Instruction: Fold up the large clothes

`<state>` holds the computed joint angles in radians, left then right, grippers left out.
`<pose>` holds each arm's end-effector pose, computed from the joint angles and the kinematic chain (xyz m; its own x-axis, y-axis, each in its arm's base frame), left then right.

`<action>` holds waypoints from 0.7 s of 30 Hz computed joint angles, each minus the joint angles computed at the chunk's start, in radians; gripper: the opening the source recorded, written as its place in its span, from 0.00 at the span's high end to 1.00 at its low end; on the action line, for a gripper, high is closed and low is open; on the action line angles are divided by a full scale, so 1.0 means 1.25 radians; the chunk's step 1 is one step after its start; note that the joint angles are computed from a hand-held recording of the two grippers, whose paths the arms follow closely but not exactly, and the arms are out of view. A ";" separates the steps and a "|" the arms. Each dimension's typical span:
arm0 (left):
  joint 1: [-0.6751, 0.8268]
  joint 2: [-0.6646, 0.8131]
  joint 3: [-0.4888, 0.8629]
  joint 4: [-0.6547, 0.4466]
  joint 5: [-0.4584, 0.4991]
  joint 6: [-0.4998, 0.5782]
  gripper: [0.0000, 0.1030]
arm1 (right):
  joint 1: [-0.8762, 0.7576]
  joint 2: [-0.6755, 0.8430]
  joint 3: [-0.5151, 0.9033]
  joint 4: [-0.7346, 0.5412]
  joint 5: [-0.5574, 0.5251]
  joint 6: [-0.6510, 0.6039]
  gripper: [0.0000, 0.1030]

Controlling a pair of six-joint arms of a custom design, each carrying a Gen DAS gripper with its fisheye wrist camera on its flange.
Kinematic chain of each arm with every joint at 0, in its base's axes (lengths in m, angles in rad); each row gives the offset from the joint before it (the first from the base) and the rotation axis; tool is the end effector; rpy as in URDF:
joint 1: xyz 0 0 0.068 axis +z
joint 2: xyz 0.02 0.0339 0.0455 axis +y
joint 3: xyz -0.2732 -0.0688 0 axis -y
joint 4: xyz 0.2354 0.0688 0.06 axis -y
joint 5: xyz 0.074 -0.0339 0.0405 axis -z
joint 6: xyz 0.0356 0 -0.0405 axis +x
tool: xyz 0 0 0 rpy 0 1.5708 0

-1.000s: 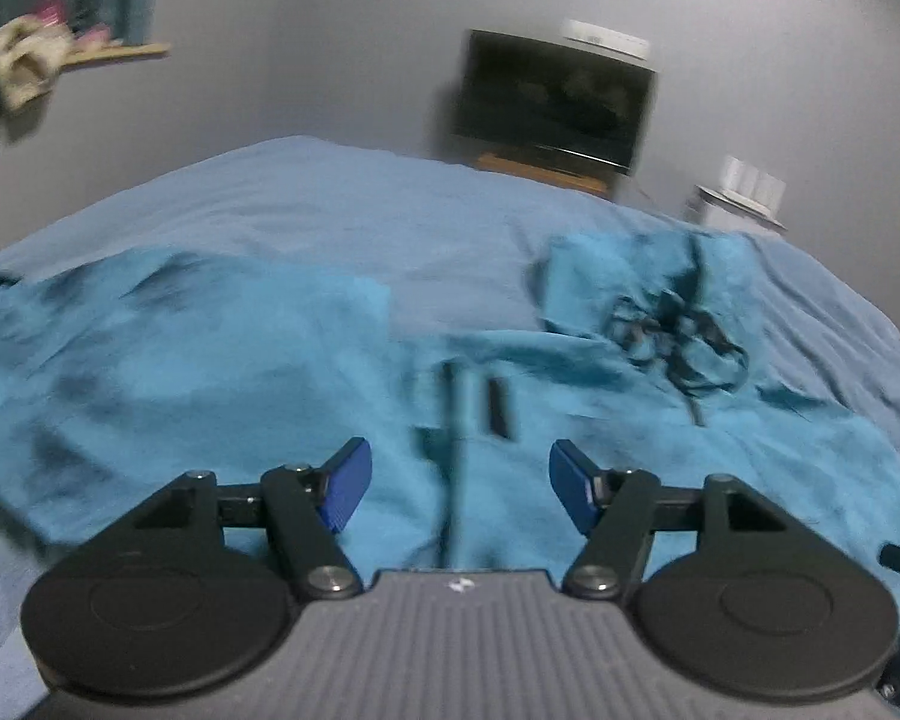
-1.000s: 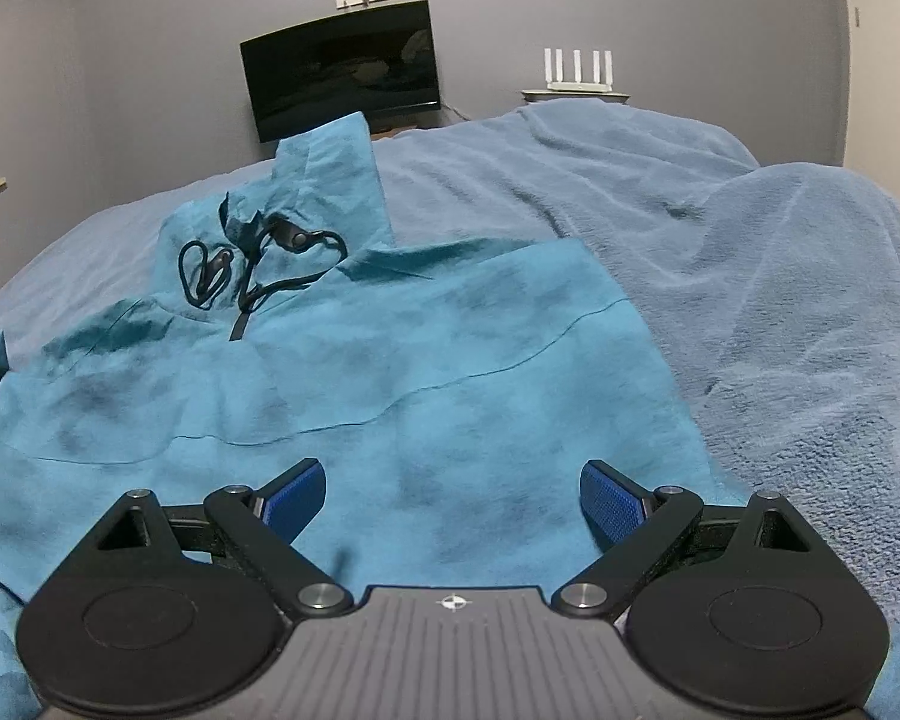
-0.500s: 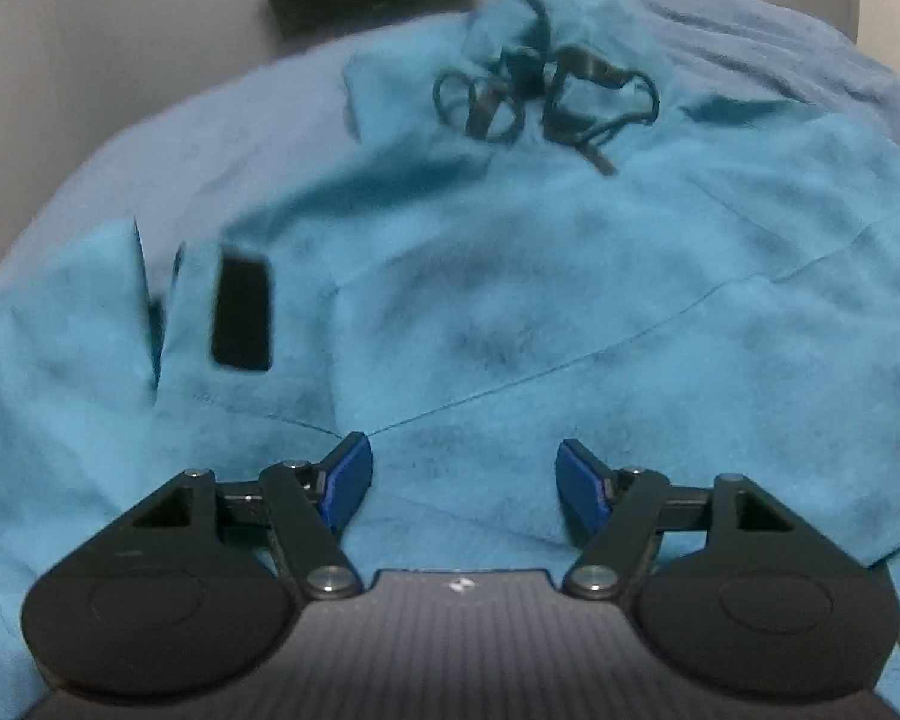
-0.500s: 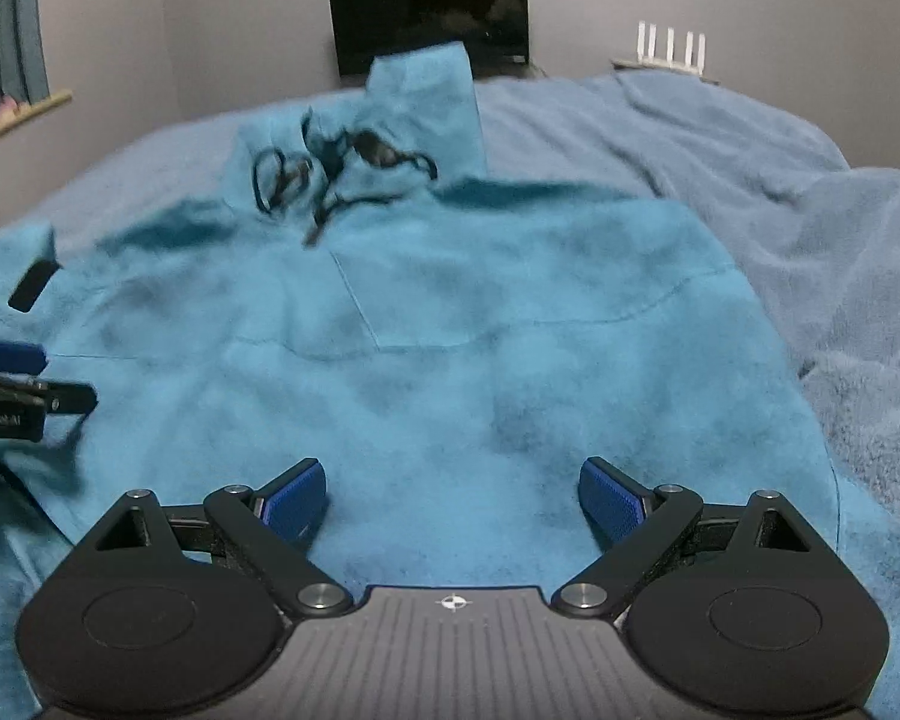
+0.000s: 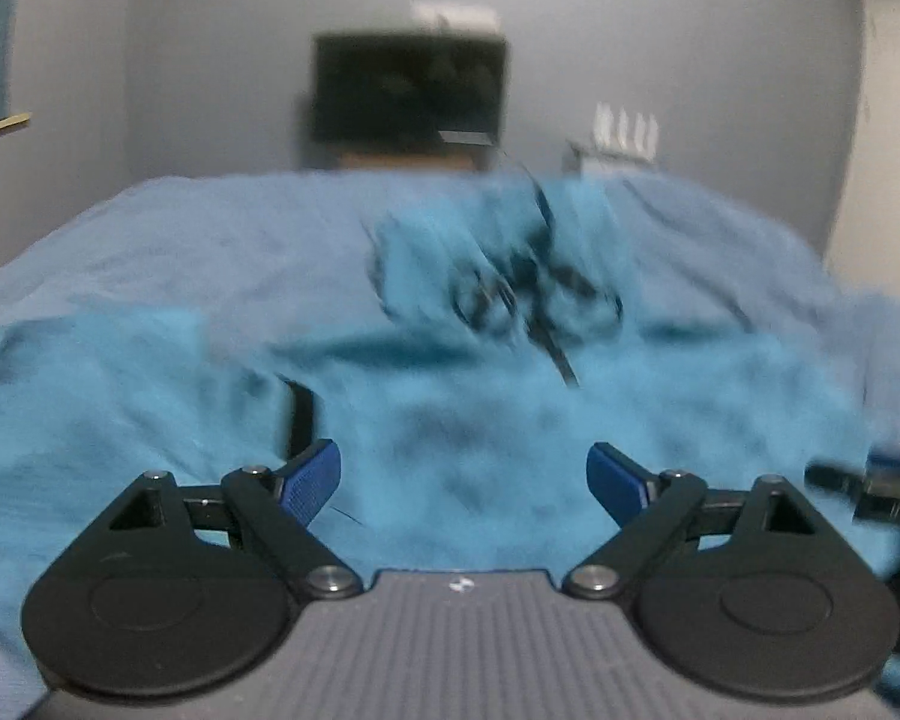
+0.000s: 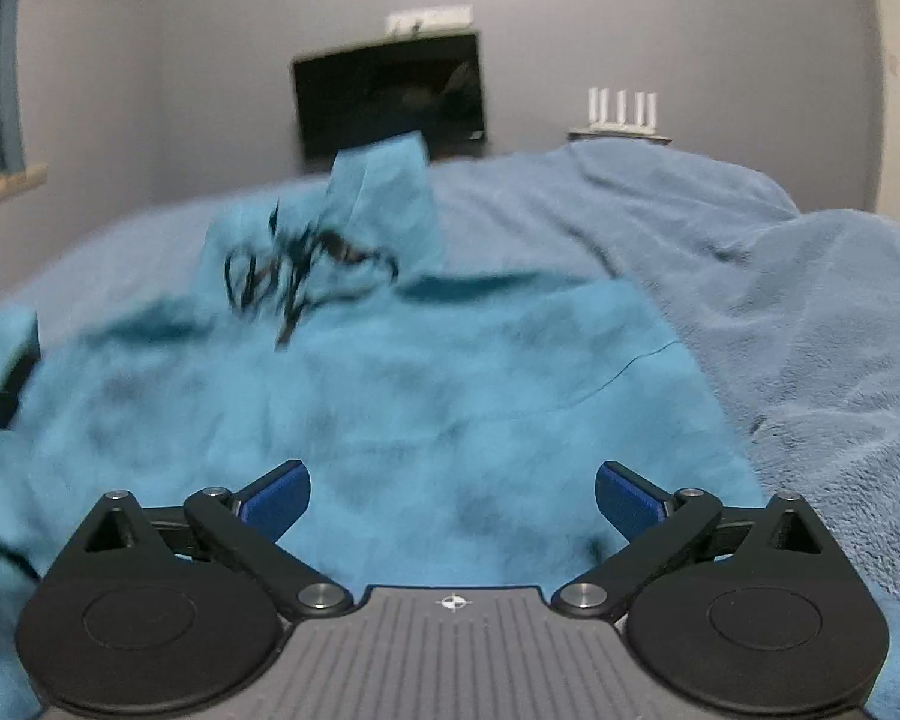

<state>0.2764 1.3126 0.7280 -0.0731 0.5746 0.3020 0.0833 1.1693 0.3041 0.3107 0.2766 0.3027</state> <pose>0.2572 0.0528 0.2343 -0.5065 0.1158 -0.8544 0.3513 0.9327 -0.0818 0.2037 0.0073 0.1677 -0.4557 0.2497 -0.8544 0.3009 0.9466 0.1162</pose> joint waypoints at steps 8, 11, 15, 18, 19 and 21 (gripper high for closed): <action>0.354 0.087 0.245 -0.144 0.077 0.035 0.10 | 0.024 -0.020 0.026 -0.068 0.039 0.002 0.00; 0.447 0.211 0.388 -0.176 0.058 0.024 0.08 | 0.062 -0.033 0.025 -0.074 0.048 -0.017 0.00; 0.511 0.383 0.576 -0.257 -0.002 -0.007 0.08 | 0.122 -0.029 0.028 -0.068 0.089 -0.052 0.00; 0.535 0.469 0.646 -0.298 -0.019 0.006 0.08 | 0.150 -0.011 0.032 -0.051 0.111 -0.070 0.00; 0.543 0.495 0.664 -0.312 -0.016 0.004 0.08 | 0.156 -0.006 0.032 -0.044 0.115 -0.076 0.00; 0.552 0.545 0.700 -0.328 -0.008 -0.011 0.08 | 0.163 0.005 0.030 -0.027 0.117 -0.084 0.00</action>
<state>0.9666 1.9944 1.6027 -0.4835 0.5648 0.2880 0.2876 1.1752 0.3412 0.2768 0.4226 0.1972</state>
